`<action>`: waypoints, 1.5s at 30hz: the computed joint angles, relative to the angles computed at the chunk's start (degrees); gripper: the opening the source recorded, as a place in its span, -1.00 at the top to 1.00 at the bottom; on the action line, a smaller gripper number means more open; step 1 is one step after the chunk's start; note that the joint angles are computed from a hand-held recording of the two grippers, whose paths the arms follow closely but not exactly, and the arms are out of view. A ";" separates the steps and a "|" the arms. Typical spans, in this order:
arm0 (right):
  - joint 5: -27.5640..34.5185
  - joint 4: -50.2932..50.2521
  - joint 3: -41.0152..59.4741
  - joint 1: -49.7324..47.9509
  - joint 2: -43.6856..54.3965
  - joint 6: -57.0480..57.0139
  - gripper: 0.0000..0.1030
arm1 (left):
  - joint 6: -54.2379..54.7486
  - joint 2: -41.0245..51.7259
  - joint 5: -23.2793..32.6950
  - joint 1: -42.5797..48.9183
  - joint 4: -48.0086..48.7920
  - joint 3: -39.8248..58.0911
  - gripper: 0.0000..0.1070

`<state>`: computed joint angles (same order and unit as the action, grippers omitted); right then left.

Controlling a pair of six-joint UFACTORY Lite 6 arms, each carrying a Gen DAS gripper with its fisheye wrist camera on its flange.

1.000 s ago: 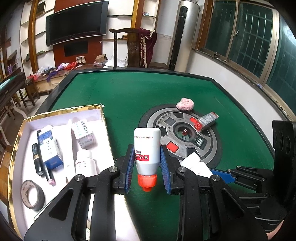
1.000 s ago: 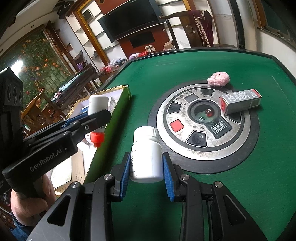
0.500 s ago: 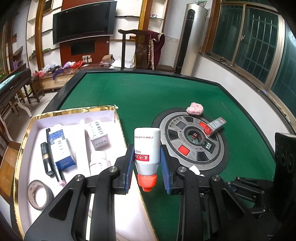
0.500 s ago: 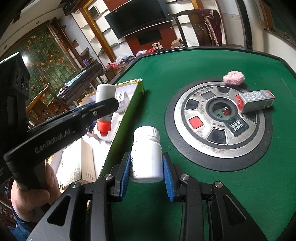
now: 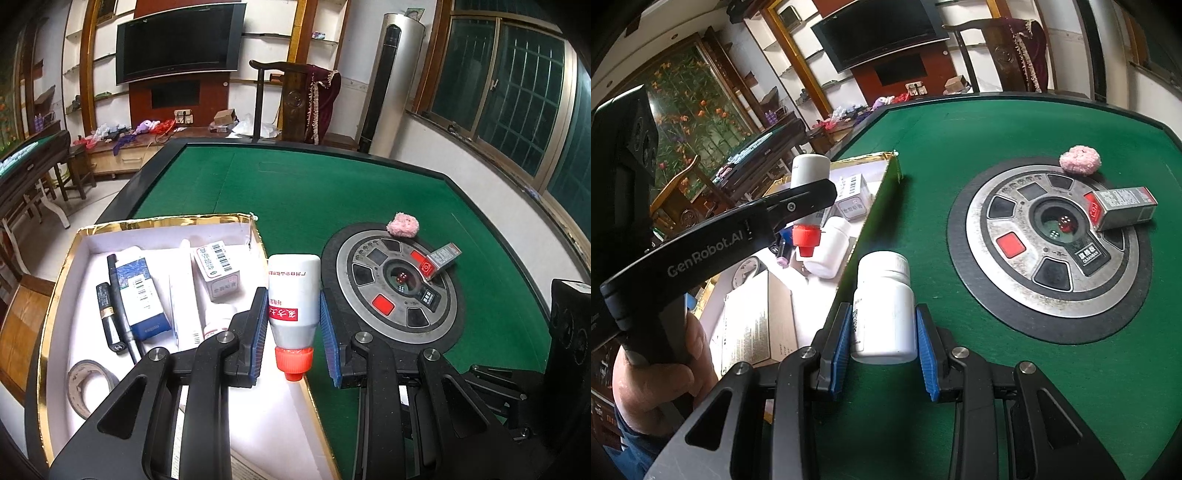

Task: Organize objects
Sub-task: 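Carry the orange-capped bottle and white pill bottle over the tray, then lower the orange-capped bottle and white pill bottle into the tray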

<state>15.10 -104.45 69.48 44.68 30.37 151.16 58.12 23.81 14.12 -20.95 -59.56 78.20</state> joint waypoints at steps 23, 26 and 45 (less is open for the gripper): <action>-1.27 19.66 13.54 2.28 8.84 -22.87 0.36 | 2.29 0.44 1.89 5.39 -2.35 0.87 0.50; -0.94 21.22 14.69 2.55 9.52 -24.66 0.36 | 2.73 0.74 2.39 6.39 -2.85 1.20 0.50; 1.47 38.58 26.41 4.16 16.53 -44.08 0.36 | 1.19 3.16 6.99 14.38 -1.57 4.70 0.50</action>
